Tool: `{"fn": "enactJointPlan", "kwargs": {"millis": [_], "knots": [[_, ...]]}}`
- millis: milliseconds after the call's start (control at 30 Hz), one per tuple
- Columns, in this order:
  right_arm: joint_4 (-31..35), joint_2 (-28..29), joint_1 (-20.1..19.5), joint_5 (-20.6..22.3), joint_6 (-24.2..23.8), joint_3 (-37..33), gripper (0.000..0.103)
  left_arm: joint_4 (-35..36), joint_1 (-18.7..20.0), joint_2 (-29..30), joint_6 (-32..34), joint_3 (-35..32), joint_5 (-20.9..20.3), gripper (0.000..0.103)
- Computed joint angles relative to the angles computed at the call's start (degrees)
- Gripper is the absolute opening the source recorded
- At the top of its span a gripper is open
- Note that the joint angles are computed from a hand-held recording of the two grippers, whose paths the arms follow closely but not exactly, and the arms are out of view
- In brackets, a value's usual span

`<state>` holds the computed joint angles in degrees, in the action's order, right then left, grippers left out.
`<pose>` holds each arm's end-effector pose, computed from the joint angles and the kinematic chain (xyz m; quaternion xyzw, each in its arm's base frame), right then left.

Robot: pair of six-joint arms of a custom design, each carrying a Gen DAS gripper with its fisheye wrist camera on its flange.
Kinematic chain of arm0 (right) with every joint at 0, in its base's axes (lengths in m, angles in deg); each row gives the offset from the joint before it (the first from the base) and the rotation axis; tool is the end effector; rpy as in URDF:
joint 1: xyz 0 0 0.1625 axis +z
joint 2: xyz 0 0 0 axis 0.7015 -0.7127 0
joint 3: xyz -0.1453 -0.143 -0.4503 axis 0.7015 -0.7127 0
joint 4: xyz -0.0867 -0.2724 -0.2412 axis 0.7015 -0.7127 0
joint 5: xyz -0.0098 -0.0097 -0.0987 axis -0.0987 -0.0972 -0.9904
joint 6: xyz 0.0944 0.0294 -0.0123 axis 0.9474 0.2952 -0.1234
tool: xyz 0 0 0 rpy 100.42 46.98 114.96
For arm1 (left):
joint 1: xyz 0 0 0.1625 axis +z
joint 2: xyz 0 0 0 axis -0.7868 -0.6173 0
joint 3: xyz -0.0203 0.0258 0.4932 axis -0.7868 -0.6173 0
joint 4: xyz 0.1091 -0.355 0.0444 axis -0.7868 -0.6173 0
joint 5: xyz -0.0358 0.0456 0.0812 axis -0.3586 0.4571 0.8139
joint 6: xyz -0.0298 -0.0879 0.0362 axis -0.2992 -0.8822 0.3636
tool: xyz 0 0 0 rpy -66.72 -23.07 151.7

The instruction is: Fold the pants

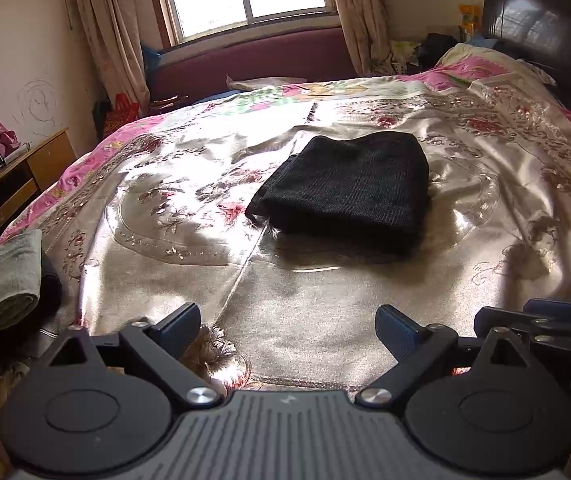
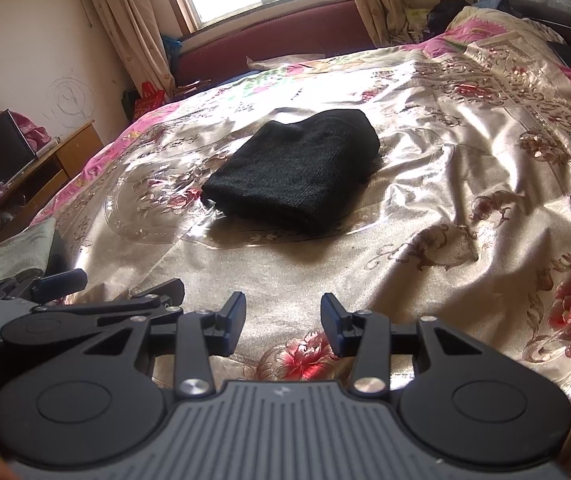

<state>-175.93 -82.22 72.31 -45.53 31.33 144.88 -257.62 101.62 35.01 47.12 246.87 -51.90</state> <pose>0.3211 -0.4089 -0.0610 0.2792 -0.9096 0.2830 0.1205 -0.0133 -0.3722 0.2481 0.0622 0.7710 -0.4270 0.4683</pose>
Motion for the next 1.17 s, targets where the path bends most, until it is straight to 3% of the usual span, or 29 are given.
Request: {"fn": "enactJointPlan", "kwargs": {"millis": [1167], "knots": [[-1.1,0.1,-0.1,0.0,0.8,0.6,0.043,-2.2,-1.1,2.2,0.6,0.6,2.0,0.103]]}}
